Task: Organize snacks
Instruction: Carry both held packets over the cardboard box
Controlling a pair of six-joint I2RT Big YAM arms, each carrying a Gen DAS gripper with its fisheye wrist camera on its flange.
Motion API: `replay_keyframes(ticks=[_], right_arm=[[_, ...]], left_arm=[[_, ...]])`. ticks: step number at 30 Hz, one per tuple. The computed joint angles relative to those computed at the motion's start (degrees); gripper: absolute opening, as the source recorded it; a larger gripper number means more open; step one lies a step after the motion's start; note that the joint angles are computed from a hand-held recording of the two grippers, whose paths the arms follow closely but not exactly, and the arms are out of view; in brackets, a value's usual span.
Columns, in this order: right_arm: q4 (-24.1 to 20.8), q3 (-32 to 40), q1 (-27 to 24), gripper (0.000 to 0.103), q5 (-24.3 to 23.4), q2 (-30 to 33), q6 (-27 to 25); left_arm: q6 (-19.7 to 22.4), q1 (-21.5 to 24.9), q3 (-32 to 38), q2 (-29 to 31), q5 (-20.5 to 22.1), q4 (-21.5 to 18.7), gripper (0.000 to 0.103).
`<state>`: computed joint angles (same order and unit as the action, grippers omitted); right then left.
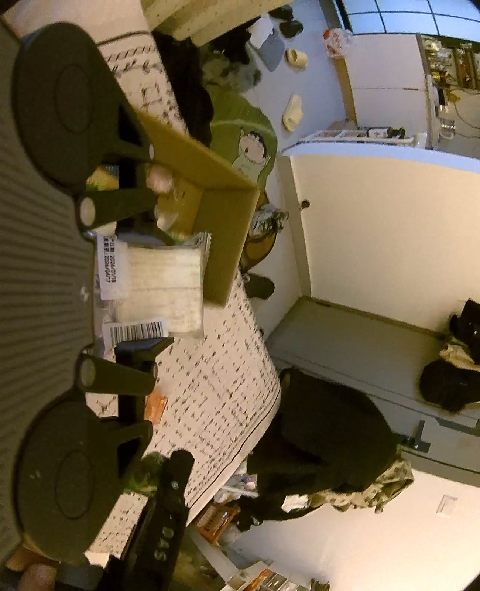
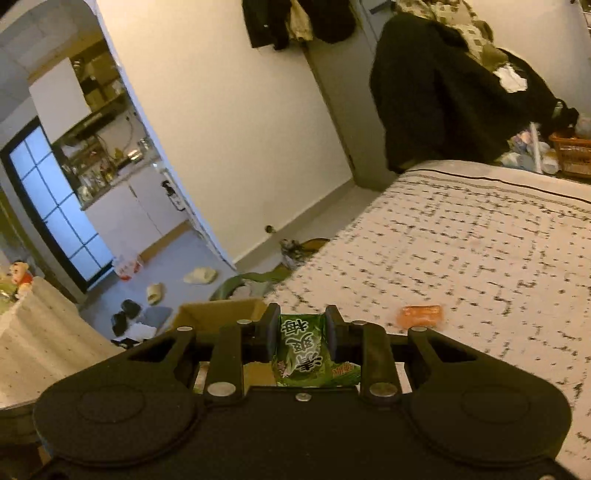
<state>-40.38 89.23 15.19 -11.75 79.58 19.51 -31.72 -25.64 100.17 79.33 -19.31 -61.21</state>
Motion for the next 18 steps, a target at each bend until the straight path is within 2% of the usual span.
replay_keyframes(ticks=[6, 12, 18], right_arm=[[1.44, 1.13, 2.27, 0.026, -0.5, 1.16, 0.33], [5.68, -0.63, 4.37, 0.026, -1.93, 1.26, 3.89], [5.63, 0.87, 6.14, 0.026, -1.28, 2.53, 2.02]], left_arm=[[1.9, 2.22, -1.16, -1.96, -0.14, -0.02, 0.046], [4.87, 5.28, -2.08, -3.66, 0.64, 1.49, 0.046], [7.41, 8.01, -2.61, -4.69, 2.58, 2.88, 0.046]])
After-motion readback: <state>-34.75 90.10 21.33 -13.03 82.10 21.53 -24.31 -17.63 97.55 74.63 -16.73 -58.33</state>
